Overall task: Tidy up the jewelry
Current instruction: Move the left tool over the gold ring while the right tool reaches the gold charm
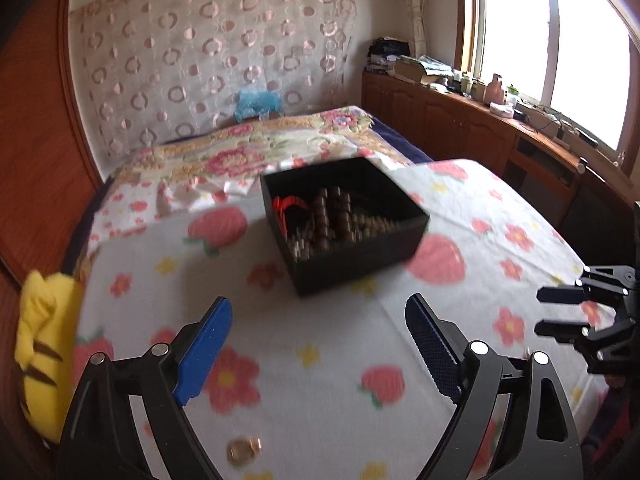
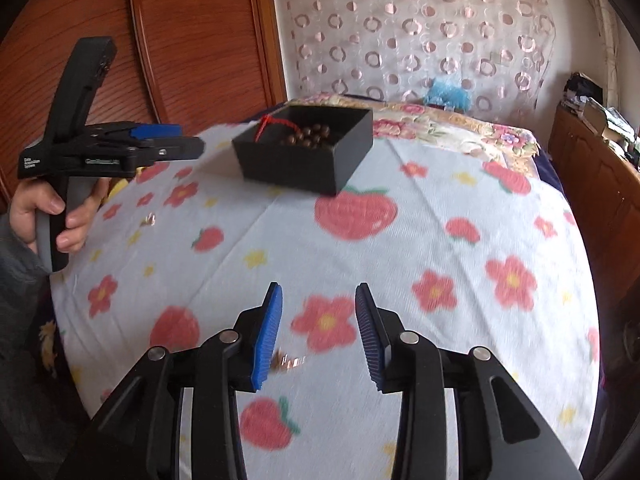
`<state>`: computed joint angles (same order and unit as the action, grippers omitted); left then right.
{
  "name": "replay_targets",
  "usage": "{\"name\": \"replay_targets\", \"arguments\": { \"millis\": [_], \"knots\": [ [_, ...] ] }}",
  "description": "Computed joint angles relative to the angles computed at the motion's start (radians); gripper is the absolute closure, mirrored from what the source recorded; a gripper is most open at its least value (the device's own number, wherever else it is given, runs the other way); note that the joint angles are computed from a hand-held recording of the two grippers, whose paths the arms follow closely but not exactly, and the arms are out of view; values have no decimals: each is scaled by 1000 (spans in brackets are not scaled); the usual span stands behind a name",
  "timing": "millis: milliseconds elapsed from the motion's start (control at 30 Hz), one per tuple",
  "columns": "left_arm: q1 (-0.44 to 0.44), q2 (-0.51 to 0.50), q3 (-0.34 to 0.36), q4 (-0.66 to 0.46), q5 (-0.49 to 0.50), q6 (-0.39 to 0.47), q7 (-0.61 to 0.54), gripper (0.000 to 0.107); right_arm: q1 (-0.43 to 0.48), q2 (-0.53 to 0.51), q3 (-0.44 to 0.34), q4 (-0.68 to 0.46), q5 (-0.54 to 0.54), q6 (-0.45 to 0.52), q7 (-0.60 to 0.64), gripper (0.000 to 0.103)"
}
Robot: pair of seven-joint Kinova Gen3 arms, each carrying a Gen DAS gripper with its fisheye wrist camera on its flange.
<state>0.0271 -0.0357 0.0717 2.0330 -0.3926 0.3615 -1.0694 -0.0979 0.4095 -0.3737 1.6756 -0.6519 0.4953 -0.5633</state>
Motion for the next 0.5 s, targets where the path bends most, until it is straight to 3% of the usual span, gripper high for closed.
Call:
{"name": "replay_targets", "arguments": {
  "millis": [200,500],
  "knots": [
    [-30,-61,37,101,-52,-12,80,23,-10,-25,6,60,13,-20,11,63],
    [-69,-103,27,186,22,-6,58,23,-70,-33,38,71,101,-35,-35,63]
  ]
}}
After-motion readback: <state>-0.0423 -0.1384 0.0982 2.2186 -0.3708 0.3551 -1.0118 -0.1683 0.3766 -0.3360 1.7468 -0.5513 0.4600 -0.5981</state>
